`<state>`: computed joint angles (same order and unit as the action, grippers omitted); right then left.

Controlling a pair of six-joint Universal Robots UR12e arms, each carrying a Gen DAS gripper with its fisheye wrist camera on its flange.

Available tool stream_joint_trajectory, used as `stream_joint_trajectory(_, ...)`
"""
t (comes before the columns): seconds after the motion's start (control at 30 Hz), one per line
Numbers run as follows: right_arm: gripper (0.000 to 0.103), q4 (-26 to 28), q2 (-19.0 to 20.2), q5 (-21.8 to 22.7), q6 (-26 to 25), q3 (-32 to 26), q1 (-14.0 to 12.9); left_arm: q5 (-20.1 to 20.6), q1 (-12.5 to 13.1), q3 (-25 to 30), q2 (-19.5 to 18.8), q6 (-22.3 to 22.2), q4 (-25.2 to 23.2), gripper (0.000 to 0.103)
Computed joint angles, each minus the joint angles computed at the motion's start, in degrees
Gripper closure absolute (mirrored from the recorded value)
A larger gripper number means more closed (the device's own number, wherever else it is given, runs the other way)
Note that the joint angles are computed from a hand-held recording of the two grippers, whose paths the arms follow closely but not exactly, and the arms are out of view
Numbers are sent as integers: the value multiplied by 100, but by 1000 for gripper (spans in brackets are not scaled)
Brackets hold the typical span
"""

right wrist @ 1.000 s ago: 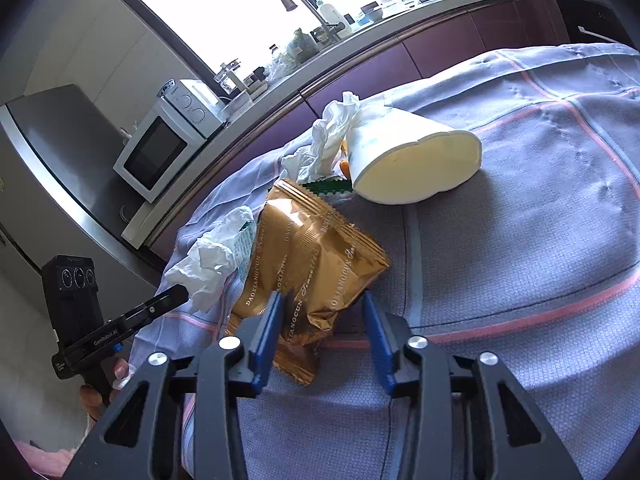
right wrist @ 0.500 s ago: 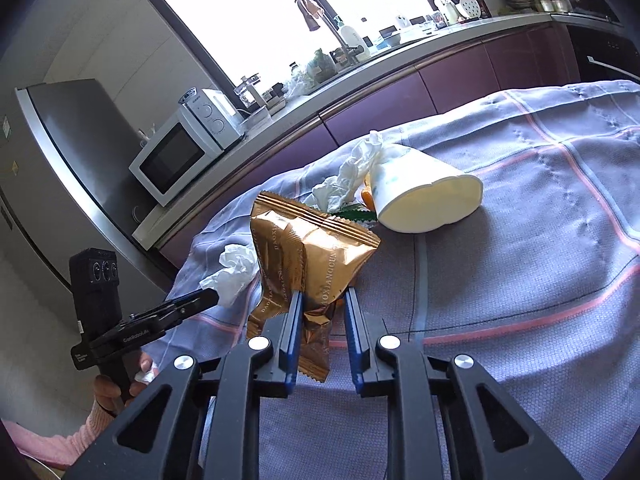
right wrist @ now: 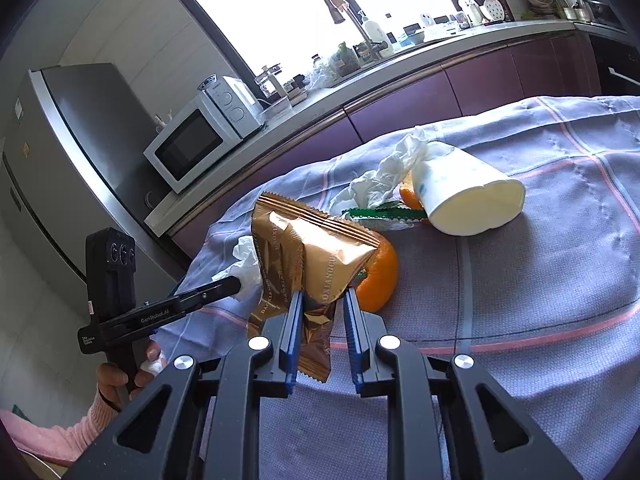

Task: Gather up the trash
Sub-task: 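Carry the gold wrapper to the teal bin and open the right tool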

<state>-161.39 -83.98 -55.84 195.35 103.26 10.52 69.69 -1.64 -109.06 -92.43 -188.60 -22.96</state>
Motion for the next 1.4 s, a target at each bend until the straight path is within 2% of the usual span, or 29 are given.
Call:
stream_joint_trajectory(0.27, 84, 98, 118, 188, -242, -204, 120, 26, 146, -287, 375, 34, 341, 98)
stream_joint_trajectory(0.67, 84, 525, 418, 499, -908, -771, 480, 173, 680, -923, 1264, -51, 604, 98)
stream_joint_trajectory(1.0, 84, 1100, 797, 760, -1582, -1510, 904, 437, 1369, -1346, 2034, -211, 575, 98)
stream_joint_trajectory(1.17, 84, 1437, 1059, 852, -1961, -1983, 1166, 638, 1754, -1464, 2310, -266, 497, 98)
stream_joint_trajectory(1.4, 84, 1875, 1447, 975, -2322, -2636, 1474, 713, 2360, -1635, 2637, -243, 309, 98)
